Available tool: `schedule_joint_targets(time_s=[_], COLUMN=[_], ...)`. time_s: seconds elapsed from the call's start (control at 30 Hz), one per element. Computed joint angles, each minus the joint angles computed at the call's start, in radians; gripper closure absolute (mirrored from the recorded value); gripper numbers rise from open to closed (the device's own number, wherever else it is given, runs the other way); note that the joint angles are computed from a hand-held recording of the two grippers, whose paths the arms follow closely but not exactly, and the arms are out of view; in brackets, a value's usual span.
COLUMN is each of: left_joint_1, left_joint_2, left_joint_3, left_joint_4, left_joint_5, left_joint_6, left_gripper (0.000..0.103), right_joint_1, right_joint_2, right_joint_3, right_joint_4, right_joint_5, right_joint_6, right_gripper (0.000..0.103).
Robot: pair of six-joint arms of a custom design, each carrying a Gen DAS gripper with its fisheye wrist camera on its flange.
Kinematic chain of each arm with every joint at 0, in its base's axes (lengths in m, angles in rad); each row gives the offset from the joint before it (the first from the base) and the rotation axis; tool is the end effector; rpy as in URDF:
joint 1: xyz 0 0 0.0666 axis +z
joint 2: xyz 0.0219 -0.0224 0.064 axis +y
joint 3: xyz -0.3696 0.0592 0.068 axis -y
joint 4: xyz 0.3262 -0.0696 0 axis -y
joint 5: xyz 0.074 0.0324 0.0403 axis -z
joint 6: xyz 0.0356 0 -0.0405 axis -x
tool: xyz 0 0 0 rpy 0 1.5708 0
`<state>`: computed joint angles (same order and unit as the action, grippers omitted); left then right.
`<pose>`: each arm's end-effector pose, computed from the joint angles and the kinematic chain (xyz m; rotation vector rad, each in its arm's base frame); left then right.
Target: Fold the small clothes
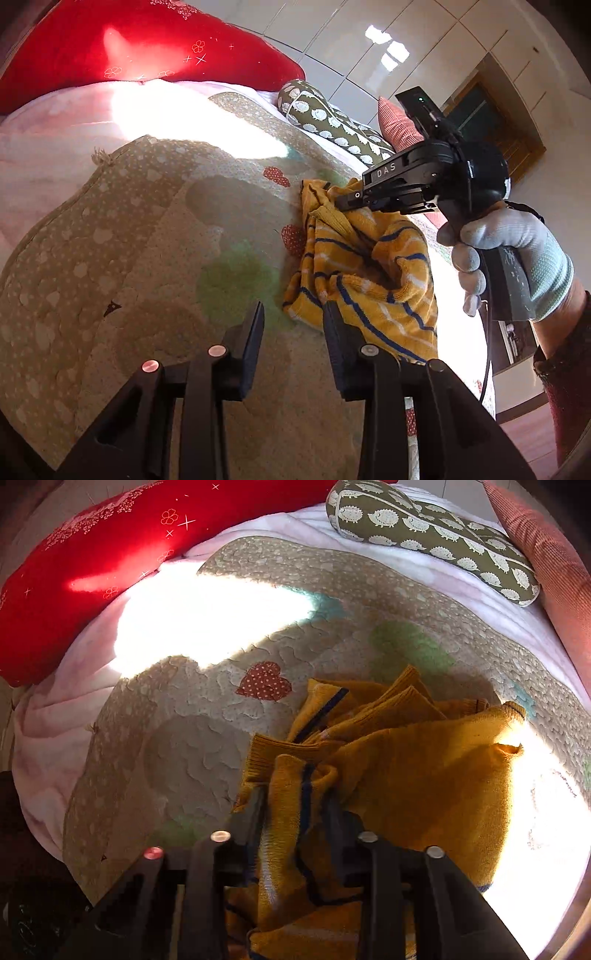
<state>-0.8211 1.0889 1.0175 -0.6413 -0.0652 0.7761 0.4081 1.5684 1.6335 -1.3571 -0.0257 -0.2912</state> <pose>0.2188 -0.2321 0.3946 0.0182 2.3993 -0.7316 0.4078 0.1769 0.4162 -0.1736 2.8781 0.1734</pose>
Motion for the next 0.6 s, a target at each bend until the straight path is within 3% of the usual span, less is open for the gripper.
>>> schedule_joint_targets(time_s=[0.2,0.33,0.4,0.47,0.6], left_joint_1=[-0.014,-0.001,0.004,0.006,0.009], left_joint_2=[-0.015,-0.02,-0.023,-0.027,-0.034], left_joint_3=[-0.006,-0.018,-0.025,-0.027,-0.029], left_joint_4=[0.0,-0.011,-0.017,-0.025,-0.04], left_joint_5=[-0.022,-0.011,-0.007,-0.006,-0.01], left_joint_6=[0.004,0.022,0.027,0.029,0.035], left_gripper=[0.064,0.064,0.064,0.064,0.064], right_joint_1=[-0.048,-0.065,-0.072,-0.088,-0.089], right_joint_2=[0.057,0.093,0.096,0.097,0.03], right_joint_3=[0.109,0.09,0.046,0.006,-0.011], right_joint_4=[0.048,0.133,0.189,0.236,0.298], right_joint_5=[0.02,0.006,-0.003,-0.075,-0.1], right_joint_6=[-0.087,-0.138,-0.172,-0.181,-0.162], right_gripper=[0.094,0.093,0.086,0.072,0.071])
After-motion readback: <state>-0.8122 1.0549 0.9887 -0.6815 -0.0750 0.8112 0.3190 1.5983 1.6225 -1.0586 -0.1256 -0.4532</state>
